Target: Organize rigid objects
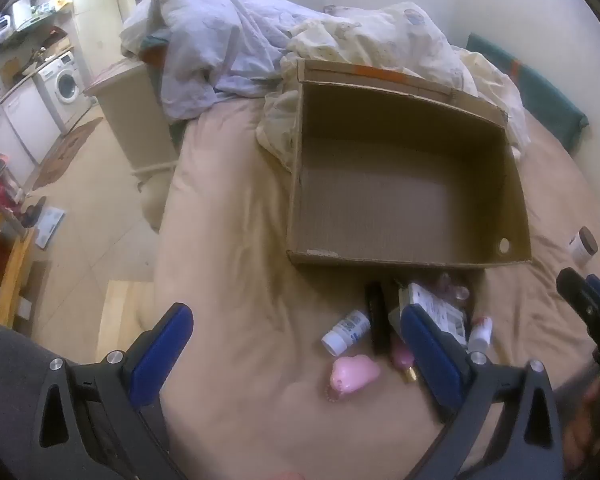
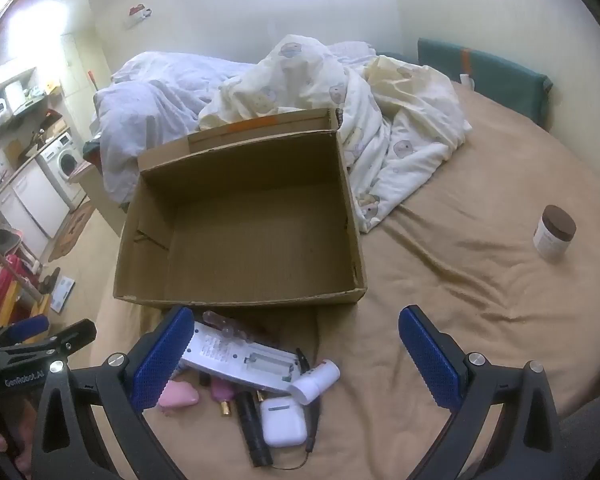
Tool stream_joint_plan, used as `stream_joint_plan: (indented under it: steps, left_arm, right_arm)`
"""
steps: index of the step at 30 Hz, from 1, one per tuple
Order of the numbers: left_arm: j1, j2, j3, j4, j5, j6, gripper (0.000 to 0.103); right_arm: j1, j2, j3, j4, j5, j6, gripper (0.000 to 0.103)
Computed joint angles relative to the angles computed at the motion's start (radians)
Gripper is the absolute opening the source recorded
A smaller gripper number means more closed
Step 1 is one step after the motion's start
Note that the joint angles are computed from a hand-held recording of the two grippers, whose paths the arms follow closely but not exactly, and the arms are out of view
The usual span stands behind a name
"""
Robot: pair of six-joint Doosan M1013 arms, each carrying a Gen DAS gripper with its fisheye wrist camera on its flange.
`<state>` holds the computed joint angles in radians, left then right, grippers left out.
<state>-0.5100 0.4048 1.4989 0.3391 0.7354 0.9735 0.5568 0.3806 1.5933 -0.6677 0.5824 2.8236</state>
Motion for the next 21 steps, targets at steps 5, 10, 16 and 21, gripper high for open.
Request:
stream_joint_plan:
  steps: [5, 10, 16, 21]
  left_arm:
    - [0.0, 0.001, -0.001, 0.003, -0.003, -0.002, 0.103]
    - [-0.002, -0.001, -0.001, 0.002, -0.007, -0.007, 0.103]
    - [-0.001, -0.002, 0.004, 0.001, -0.014, -0.008, 0.103]
    - [0.0, -0.002, 0.003, 0.0, -0.014, -0.006, 0.103]
  right_arm:
    - [-0.001, 0.001, 0.0, 0.006, -0.016, 0.004, 0.103]
    - [0.0, 0.004, -0.005, 0.008, -0.009, 0.001, 0.103]
    - [0.001, 0.002, -0.001, -0.003, -0.002, 0.004, 0.103]
    - [0.0, 0.002, -0.002, -0.003, -0.002, 0.001, 0.103]
